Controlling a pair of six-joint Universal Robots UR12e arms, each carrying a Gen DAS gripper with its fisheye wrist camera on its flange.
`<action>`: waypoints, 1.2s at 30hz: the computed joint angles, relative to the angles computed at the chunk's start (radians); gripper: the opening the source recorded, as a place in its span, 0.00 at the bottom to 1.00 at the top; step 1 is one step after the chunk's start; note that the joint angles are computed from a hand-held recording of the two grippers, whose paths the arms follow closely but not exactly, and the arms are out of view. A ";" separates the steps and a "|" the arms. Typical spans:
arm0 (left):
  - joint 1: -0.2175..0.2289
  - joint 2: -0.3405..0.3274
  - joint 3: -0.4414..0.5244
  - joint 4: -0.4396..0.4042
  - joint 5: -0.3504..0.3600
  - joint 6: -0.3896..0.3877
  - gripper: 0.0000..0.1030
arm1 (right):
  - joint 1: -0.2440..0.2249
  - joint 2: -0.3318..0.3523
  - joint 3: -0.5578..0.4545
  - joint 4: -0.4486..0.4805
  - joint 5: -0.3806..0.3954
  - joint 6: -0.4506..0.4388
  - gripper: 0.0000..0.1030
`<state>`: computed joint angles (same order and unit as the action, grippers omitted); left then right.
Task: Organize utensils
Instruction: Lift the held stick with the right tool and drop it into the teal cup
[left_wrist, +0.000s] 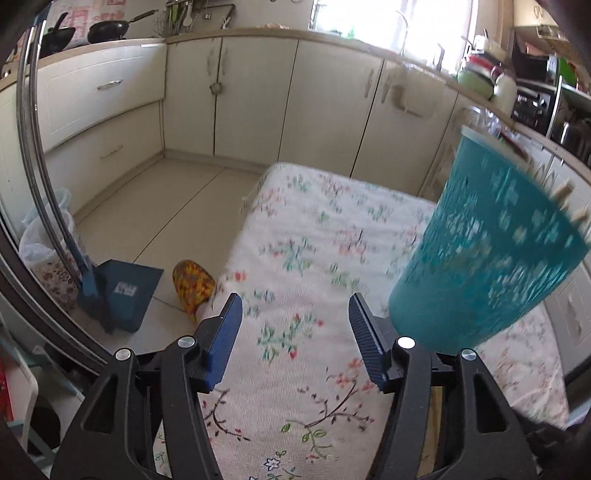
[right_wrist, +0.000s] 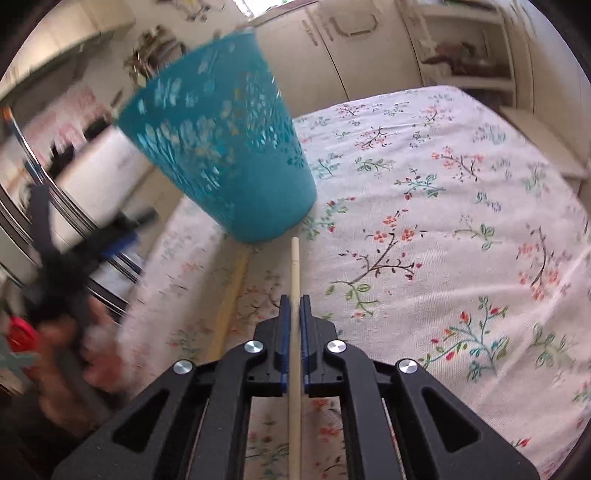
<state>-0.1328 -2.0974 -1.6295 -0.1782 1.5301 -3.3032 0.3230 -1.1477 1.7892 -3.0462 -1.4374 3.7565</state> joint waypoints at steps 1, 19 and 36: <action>-0.002 -0.002 0.006 -0.023 0.004 0.007 0.55 | -0.007 -0.004 0.011 -0.038 0.026 0.019 0.06; -0.005 0.002 0.008 -0.009 0.015 0.017 0.63 | -0.013 0.034 -0.231 -0.496 0.001 -0.029 0.06; -0.003 0.009 -0.010 0.038 0.012 0.006 0.68 | 0.082 0.198 -0.403 -0.238 -0.391 -0.212 0.08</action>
